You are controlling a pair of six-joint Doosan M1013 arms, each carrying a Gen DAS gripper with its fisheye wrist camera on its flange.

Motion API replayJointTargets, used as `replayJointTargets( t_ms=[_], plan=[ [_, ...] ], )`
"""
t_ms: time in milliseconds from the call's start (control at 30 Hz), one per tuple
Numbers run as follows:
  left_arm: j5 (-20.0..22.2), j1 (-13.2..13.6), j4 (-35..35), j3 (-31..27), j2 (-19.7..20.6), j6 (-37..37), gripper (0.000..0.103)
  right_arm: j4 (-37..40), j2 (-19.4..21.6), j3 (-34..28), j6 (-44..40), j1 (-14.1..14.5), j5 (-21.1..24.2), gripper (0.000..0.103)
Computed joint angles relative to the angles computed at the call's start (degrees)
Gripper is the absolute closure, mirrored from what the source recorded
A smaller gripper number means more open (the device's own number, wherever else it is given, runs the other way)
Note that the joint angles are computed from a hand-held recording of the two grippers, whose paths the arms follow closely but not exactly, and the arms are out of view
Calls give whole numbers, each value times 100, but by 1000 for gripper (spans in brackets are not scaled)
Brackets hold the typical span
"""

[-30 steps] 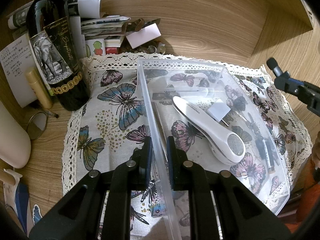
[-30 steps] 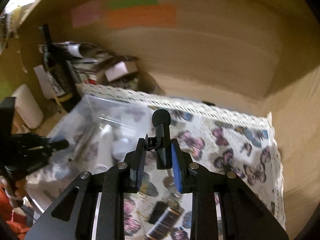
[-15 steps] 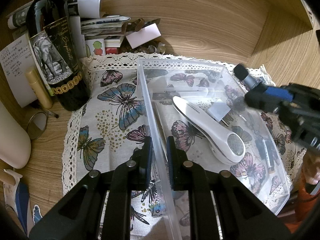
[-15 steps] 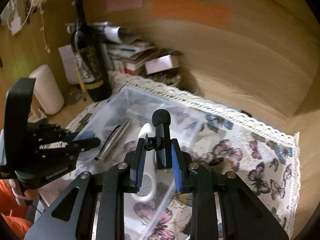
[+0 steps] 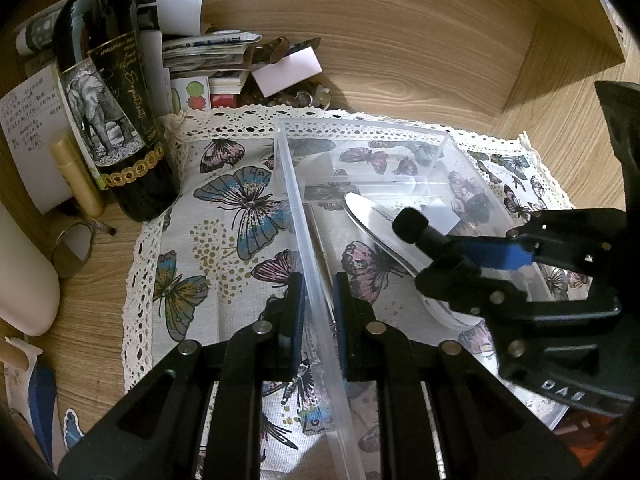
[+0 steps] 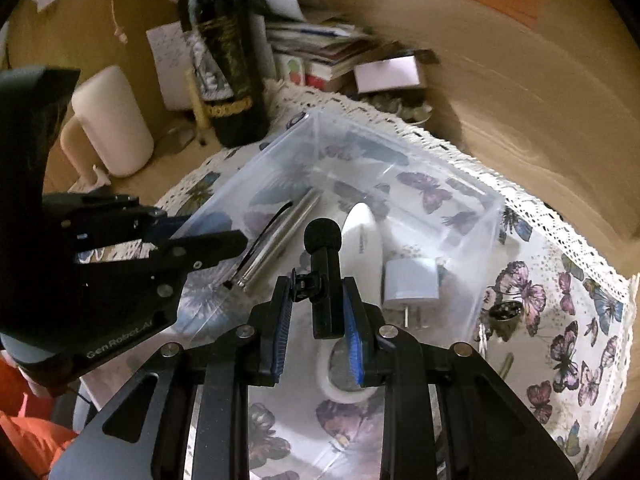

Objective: Organize rigid objects
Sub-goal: 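Lower the black marker into the clear box and open the right gripper, then move the right gripper toward the keys on the cloth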

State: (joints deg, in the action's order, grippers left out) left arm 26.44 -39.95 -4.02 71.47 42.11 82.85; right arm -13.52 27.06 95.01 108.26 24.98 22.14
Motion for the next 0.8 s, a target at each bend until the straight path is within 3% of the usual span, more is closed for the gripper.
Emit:
replayJointTargets(
  t_ms=[467, 600, 800],
  plan=[
    [10, -4, 21, -5, -1, -16, 89, -580, -92, 96, 635, 10, -77, 78],
    [2, -9, 23, 6, -12, -42, 89, -1349, -227, 223, 1369, 9, -207, 77],
    [2, -9, 24, 6, -12, -39, 89, -2947, -490, 447, 3140, -76, -241, 70]
  ],
)
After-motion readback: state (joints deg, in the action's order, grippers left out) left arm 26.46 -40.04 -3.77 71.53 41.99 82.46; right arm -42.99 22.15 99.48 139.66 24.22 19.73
